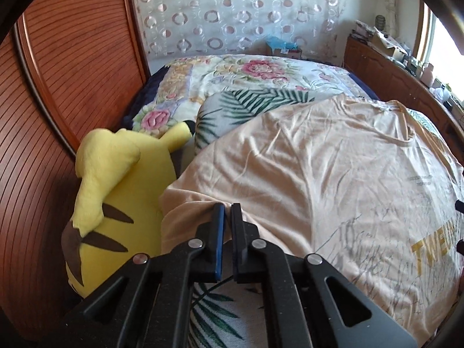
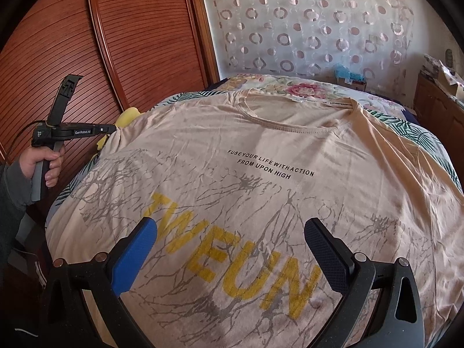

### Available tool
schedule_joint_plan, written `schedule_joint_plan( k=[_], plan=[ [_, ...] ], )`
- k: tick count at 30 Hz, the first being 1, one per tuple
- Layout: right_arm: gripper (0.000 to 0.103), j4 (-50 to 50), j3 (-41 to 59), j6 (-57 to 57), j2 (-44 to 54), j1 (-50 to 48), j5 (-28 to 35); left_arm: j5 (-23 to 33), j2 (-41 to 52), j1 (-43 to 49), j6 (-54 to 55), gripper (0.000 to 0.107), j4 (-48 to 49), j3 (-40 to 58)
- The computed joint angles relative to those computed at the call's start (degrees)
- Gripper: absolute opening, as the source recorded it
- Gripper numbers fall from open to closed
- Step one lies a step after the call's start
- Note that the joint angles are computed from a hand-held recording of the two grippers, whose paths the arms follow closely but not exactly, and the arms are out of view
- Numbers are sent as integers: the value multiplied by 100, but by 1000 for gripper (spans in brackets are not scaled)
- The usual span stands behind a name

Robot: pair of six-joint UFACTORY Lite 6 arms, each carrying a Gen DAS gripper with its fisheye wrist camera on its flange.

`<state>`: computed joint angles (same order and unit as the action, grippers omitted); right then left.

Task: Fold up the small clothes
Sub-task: 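Grasp the T-shirt sleeve with the left gripper and fold it inward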

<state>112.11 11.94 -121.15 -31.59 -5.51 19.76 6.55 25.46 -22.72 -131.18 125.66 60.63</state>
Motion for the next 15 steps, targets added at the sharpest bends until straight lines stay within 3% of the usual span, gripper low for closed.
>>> schedule_joint_plan(
  k=[5, 10, 12, 15],
  plan=[
    [101, 94, 3, -107, 37, -17, 28, -125, -181, -263, 1348, 5, -1322, 280],
    [101, -88, -17, 29, 29, -144, 137, 21, -555, -1011, 3598, 5, -3714, 377],
    [101, -84, -30, 8, 27, -164, 163, -3, -657, -1226, 3787, 6, -3948, 334],
    [101, -90, -28, -18, 48, -185, 180, -218, -817, -1335, 3577, 23, -3675, 155]
  ],
)
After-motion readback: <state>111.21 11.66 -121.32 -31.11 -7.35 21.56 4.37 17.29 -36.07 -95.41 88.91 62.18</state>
